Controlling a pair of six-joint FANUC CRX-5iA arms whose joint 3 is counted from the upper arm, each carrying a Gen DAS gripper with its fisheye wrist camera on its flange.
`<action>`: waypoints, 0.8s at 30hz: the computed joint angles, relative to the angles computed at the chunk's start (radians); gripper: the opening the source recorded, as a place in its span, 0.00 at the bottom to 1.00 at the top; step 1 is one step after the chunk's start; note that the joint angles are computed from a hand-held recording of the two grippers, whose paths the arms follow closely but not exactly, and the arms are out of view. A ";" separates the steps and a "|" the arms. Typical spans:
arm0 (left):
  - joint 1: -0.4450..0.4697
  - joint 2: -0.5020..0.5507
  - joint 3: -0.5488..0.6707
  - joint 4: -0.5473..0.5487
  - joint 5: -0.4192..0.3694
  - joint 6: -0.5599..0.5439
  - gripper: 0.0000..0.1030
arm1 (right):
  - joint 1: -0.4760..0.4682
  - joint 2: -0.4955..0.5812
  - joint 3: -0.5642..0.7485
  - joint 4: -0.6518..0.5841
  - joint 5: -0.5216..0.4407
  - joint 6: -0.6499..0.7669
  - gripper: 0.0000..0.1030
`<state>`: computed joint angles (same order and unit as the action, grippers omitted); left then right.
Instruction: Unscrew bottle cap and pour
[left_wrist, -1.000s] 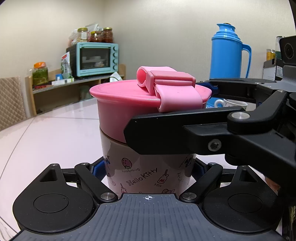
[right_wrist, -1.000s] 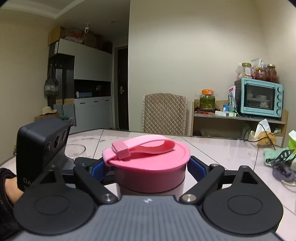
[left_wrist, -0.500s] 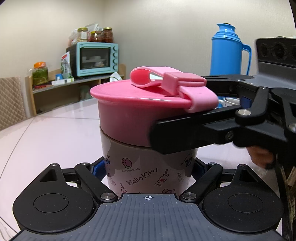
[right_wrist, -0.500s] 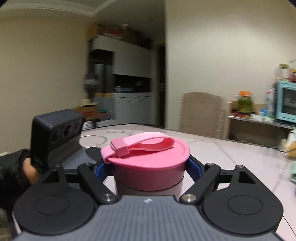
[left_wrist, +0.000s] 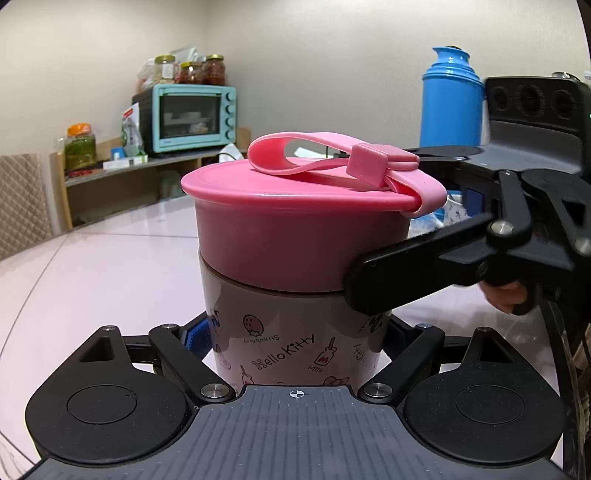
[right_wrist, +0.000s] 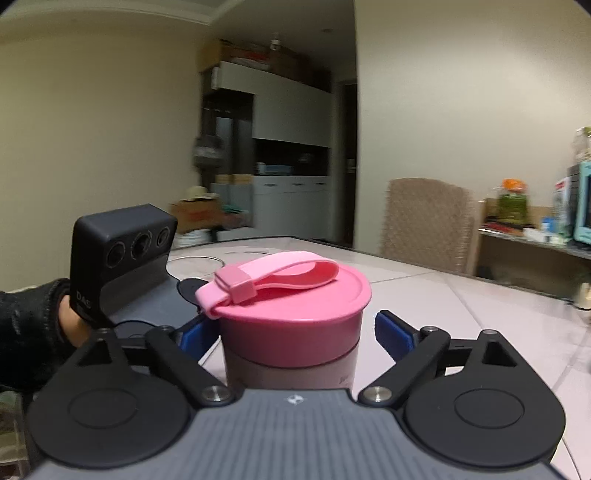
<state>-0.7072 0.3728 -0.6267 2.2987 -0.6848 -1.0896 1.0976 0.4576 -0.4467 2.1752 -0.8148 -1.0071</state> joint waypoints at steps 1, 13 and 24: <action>-0.001 -0.001 -0.002 0.003 0.000 -0.003 0.88 | 0.042 0.016 0.015 -0.083 -0.051 0.035 0.90; 0.003 -0.002 -0.003 -0.003 -0.003 0.001 0.88 | 0.214 0.166 0.201 -0.456 -0.322 0.157 0.89; 0.002 0.000 -0.003 -0.001 -0.004 -0.001 0.88 | 0.233 0.254 0.320 -0.544 -0.399 0.187 0.89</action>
<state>-0.7051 0.3725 -0.6297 2.2981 -0.6888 -1.0910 1.3302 0.7116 -0.1264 1.6307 -1.2134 -0.8198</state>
